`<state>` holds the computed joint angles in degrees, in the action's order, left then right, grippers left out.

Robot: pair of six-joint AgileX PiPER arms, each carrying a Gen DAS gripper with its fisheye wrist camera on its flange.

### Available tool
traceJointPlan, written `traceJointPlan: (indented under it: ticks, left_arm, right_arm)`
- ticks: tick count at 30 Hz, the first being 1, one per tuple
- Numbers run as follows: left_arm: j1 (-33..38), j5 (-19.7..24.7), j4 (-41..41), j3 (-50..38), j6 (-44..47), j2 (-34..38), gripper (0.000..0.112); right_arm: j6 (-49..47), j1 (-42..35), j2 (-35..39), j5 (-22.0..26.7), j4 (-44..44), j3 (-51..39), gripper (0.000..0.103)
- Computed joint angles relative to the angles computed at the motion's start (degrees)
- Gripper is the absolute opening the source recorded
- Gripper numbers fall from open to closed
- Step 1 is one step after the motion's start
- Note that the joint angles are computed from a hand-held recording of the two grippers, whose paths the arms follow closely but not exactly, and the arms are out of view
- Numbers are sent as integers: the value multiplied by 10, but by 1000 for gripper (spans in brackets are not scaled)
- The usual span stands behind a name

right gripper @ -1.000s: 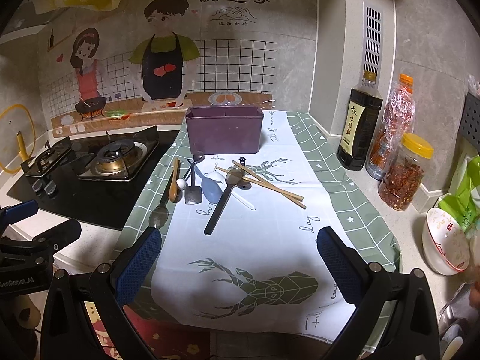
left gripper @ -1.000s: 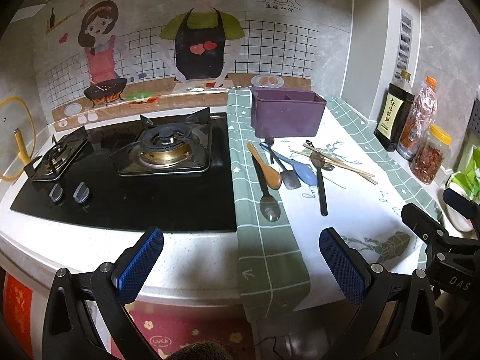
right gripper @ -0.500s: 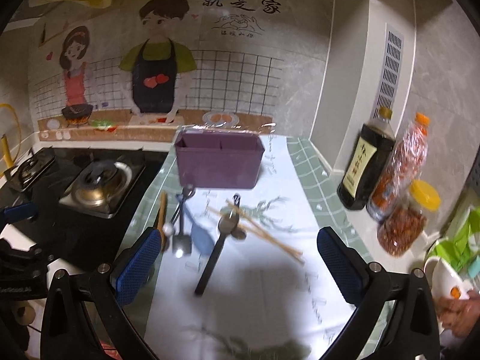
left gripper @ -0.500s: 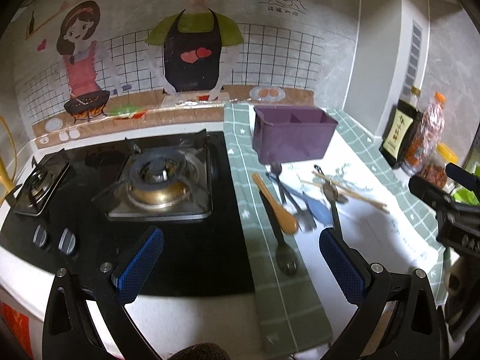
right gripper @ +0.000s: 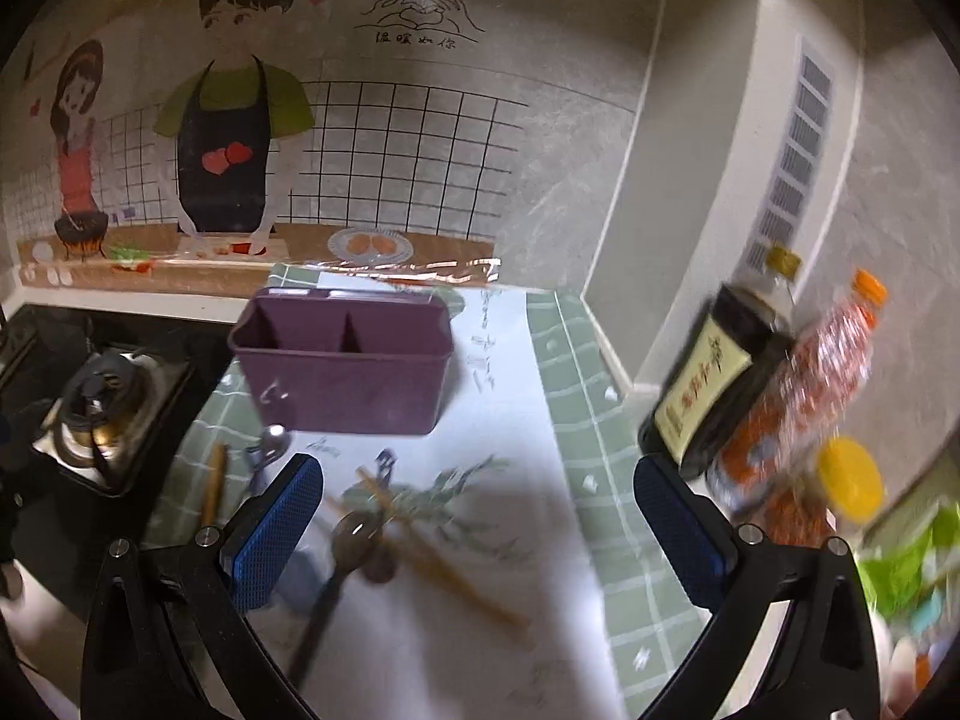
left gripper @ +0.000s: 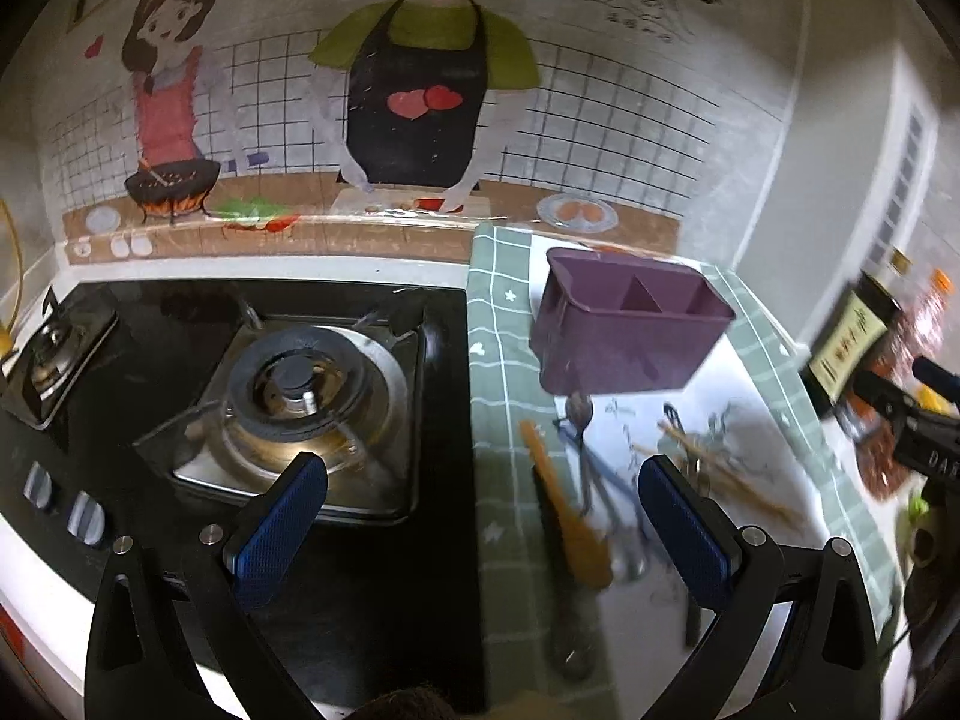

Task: Organize utensils
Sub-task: 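Reach the right gripper to the wooden chopsticks and grasp one chopstick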

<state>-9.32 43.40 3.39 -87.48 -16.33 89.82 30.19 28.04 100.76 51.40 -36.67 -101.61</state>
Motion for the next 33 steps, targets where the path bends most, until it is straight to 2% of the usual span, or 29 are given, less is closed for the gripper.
traceJointPlan:
  ticks: [2,6,9,12,13,18,22,24,26,28,29,30,33]
  left_arm:
    - [-21,23,17,-38,-58,28,103]
    - [-66,55,59,-106,-142,81,103]
    - [-95,75,83,-156,-199,123,103]
    - [-109,102,100,-200,-237,152,103]
    - [-110,107,99,-205,-242,154,103]
    - [-106,117,135,-196,-272,137,103]
    - [-107,112,218,-149,-324,111,103]
    - [-98,108,211,-129,-320,103,103]
    - [-94,112,199,-121,-296,105,103]
    - [-103,110,214,-102,-290,107,103]
    - [-110,101,218,-81,-294,105,103]
    - [-111,92,205,-68,-284,105,103]
    - [-111,63,143,-33,-228,108,103]
  right_arm:
    - [-41,-27,13,-29,39,-8,103]
    - [-216,-97,57,-74,219,-42,103]
    - [-333,-131,96,-62,339,-74,103]
    - [-373,-144,122,-29,404,-84,102]
    - [-382,-144,117,-36,421,-64,101]
    - [-373,-124,112,-53,472,-6,72]
    - [-310,-103,153,-45,448,-38,70]
    - [-284,-91,169,-41,427,-45,59]
    - [-292,-84,178,-28,419,-48,57]
    - [-321,-87,177,-30,427,-35,50]
    - [-343,-93,169,-38,436,-21,45]
    - [-359,-98,167,-38,440,-17,35]
    - [-414,-121,157,-31,459,-5,16]
